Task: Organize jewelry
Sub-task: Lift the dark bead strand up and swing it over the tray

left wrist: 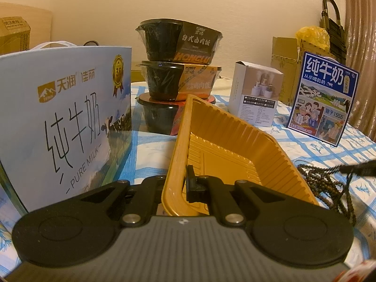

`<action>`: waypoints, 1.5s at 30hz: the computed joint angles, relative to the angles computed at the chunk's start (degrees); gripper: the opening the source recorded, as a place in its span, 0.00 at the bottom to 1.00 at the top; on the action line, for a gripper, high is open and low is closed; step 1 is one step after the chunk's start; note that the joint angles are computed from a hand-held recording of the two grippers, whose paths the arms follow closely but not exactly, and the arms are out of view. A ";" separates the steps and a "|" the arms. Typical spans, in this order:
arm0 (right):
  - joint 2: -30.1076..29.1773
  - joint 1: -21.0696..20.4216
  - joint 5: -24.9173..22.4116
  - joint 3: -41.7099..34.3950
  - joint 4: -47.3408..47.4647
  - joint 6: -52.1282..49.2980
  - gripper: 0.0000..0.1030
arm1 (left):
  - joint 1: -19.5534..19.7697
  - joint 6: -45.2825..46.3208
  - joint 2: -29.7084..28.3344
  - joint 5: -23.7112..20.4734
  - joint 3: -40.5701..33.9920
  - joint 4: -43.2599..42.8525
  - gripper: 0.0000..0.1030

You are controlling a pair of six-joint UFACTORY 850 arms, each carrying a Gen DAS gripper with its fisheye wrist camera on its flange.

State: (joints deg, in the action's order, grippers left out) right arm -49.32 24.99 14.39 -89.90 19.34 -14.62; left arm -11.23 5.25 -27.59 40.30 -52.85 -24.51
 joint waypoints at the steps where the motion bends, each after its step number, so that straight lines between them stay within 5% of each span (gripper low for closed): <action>1: 0.94 -0.07 0.94 0.68 -2.35 2.15 0.07 | -0.04 0.03 0.02 0.04 0.04 -0.04 0.05; 13: 10.02 0.00 6.00 4.19 -14.01 8.42 0.07 | -0.24 -0.48 0.27 0.58 0.24 0.61 0.05; 25: 14.36 0.72 5.44 5.03 -23.15 15.67 0.07 | -0.26 -0.66 0.34 0.62 0.26 0.75 0.05; 38: 16.09 1.98 4.08 3.97 -41.37 31.95 0.07 | -0.22 -0.65 0.37 0.35 0.01 0.75 0.05; 45: 14.72 3.06 7.18 0.93 -54.44 46.07 0.07 | -0.24 -0.74 0.36 0.40 -0.04 0.76 0.05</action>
State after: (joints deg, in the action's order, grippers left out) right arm -34.60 28.05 21.58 -88.97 -35.10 31.46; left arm -11.47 4.51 -27.24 40.71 -52.89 -23.76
